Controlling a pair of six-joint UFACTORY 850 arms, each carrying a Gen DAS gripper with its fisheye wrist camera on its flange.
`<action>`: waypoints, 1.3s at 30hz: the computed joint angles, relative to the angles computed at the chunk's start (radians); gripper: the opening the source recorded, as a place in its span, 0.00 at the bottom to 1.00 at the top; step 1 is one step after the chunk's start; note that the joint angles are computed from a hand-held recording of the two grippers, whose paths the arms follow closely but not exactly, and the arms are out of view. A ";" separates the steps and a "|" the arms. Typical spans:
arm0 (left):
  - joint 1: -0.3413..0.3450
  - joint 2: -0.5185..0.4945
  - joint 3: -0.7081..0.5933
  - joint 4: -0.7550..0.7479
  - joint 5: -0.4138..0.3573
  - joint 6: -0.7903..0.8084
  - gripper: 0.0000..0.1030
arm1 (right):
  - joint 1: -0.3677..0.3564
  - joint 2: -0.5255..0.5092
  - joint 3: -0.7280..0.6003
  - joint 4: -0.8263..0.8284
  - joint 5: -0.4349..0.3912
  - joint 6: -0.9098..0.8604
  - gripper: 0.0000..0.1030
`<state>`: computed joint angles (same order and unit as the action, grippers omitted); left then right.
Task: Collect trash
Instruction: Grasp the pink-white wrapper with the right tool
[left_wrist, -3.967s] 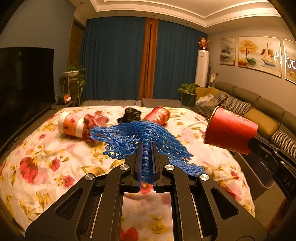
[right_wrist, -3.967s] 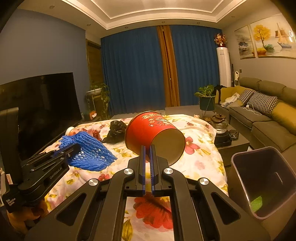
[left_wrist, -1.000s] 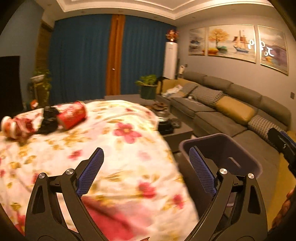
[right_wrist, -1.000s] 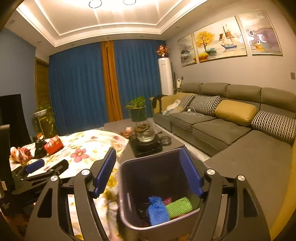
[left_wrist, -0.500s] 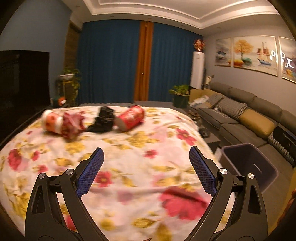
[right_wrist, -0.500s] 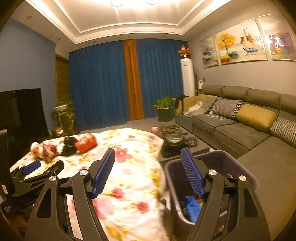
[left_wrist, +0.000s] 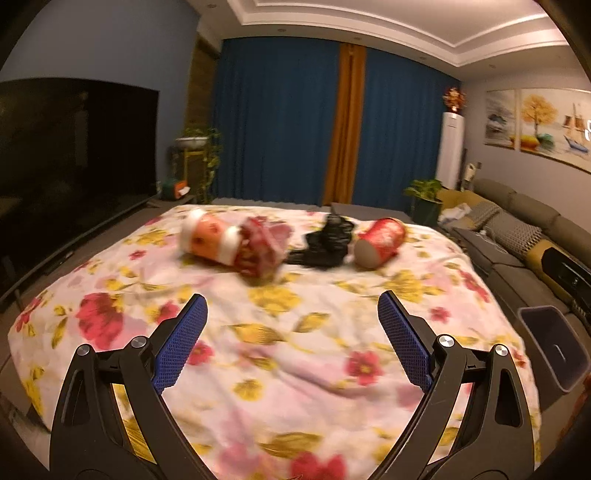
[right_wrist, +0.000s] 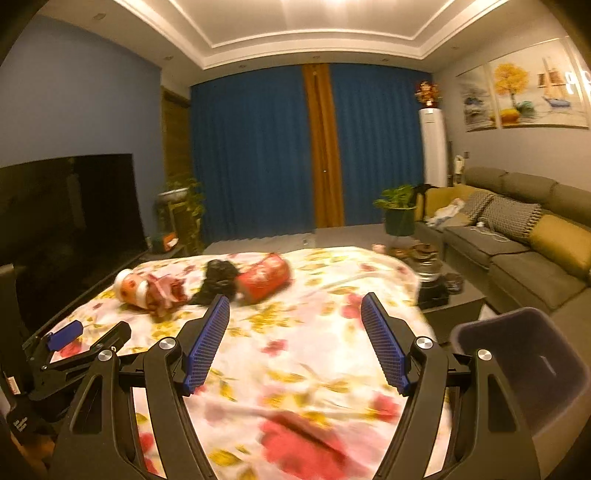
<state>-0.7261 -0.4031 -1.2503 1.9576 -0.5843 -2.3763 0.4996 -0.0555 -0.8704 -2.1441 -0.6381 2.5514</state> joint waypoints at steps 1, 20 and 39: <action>0.008 -0.001 0.000 0.001 0.000 -0.001 0.89 | 0.000 -0.025 -0.026 -0.005 0.014 -0.003 0.70; 0.186 -0.024 -0.006 0.052 0.029 -0.072 0.89 | 0.001 -0.478 -0.565 0.035 0.280 -0.135 0.69; 0.281 -0.075 -0.066 0.224 0.138 -0.216 0.89 | -0.029 -0.749 -0.950 0.813 0.492 -0.950 0.17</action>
